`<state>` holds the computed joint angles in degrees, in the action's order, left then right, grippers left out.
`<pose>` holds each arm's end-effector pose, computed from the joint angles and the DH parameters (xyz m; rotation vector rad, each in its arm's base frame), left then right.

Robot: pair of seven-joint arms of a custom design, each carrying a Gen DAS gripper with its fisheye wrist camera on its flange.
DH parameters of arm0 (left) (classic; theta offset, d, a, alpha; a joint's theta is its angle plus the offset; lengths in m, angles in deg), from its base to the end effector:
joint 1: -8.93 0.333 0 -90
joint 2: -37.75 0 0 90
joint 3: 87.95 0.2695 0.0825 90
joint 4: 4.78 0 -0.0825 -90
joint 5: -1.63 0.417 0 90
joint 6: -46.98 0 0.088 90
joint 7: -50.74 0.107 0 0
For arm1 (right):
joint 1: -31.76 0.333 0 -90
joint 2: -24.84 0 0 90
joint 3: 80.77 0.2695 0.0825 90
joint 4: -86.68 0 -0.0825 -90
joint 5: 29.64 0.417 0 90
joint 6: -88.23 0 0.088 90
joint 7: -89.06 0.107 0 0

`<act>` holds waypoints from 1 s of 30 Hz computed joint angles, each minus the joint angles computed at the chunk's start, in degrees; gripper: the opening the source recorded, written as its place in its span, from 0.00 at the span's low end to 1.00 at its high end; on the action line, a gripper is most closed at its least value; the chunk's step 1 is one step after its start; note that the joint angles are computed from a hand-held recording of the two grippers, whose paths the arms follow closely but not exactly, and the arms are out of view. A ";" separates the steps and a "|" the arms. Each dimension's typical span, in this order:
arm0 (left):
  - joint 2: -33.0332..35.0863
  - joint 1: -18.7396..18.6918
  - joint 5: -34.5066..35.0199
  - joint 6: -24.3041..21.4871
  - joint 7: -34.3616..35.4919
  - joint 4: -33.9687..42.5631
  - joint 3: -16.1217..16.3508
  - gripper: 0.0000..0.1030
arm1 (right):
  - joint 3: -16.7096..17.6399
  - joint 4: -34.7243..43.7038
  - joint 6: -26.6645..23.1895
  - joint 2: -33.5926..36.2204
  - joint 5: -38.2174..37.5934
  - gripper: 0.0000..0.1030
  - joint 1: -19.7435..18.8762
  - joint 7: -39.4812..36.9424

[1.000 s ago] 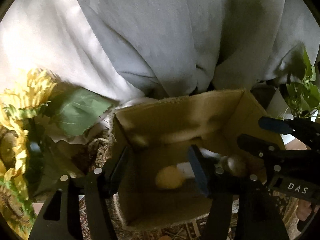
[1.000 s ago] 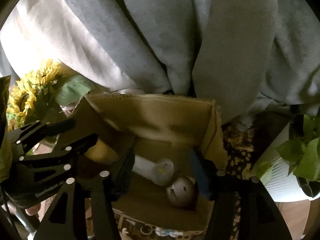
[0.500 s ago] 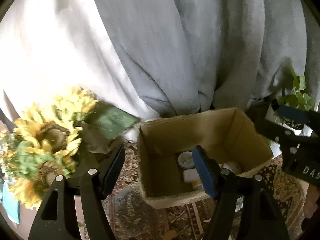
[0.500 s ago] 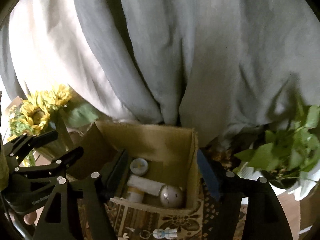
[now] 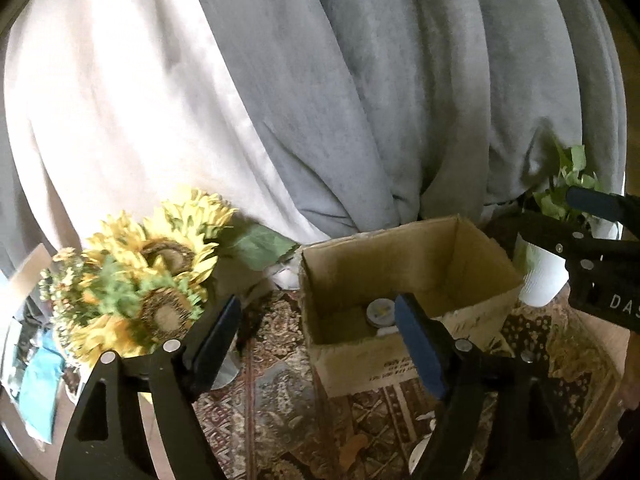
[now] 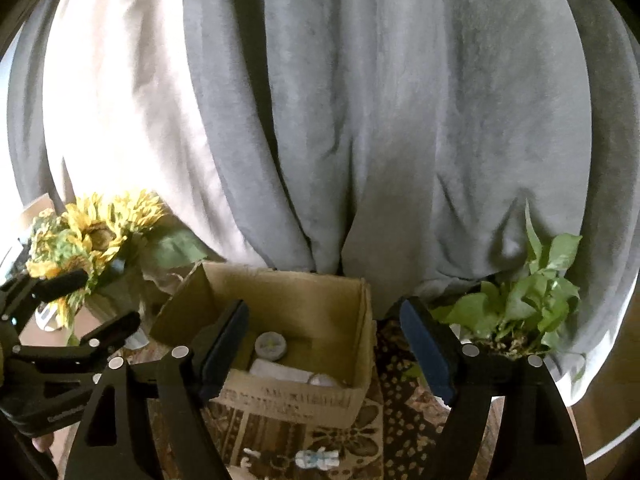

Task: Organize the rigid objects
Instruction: 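Move the right tool to the astronaut figurine while the left tool approaches the wooden piece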

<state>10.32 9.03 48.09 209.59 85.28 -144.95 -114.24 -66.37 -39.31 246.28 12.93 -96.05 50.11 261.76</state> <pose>0.4355 -0.2645 0.4759 -1.3987 1.7541 -0.7743 0.4548 0.3431 0.4744 -1.6345 1.4913 -0.8261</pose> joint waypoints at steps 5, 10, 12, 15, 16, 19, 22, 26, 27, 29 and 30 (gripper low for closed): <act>-5.29 0.50 1.63 -0.46 -2.20 -4.27 -1.64 0.82 | 1.06 -2.50 -0.94 -2.29 -0.43 0.78 0.27 1.53; -9.34 -0.52 0.04 0.63 -1.71 -8.58 -1.93 0.82 | 2.22 -5.39 -0.81 -4.21 -0.67 0.78 0.38 3.76; -10.81 -0.63 -0.62 1.10 -1.34 -10.28 -2.35 0.82 | 2.81 -6.29 -1.06 -4.86 -1.19 0.78 0.27 4.98; -12.90 -0.55 -1.40 1.27 -1.02 -12.28 -3.63 0.82 | 3.36 -7.63 -1.51 -5.64 -1.14 0.78 0.37 5.78; -13.52 -0.55 -1.71 1.29 -0.99 -12.84 -4.04 0.82 | 3.38 -8.22 -1.28 -5.92 -0.86 0.78 0.47 5.99; -15.24 -0.63 -2.68 1.10 -1.00 -14.46 -5.18 0.82 | 3.77 -9.28 -1.18 -6.38 -0.65 0.78 0.43 6.78; -15.81 -0.57 -3.52 1.60 -0.94 -15.41 -5.87 0.82 | 3.93 -10.49 -0.33 -6.67 -0.31 0.78 0.47 7.07; -15.05 -0.59 -4.62 1.95 0.04 -15.86 -6.13 0.82 | 4.08 -11.45 0.42 -6.50 0.63 0.78 0.42 6.77; -14.67 -0.66 -4.92 2.03 0.29 -15.90 -6.16 0.82 | 4.19 -11.61 0.30 -6.38 0.81 0.78 0.41 6.70; -13.60 -0.87 -5.45 2.18 1.18 -15.93 -6.00 0.82 | 4.45 -11.77 0.18 -6.11 0.56 0.78 0.32 6.98; -13.06 -0.84 -5.62 2.21 1.53 -15.88 -5.97 0.82 | 4.51 -11.82 0.13 -5.88 0.34 0.78 0.30 7.09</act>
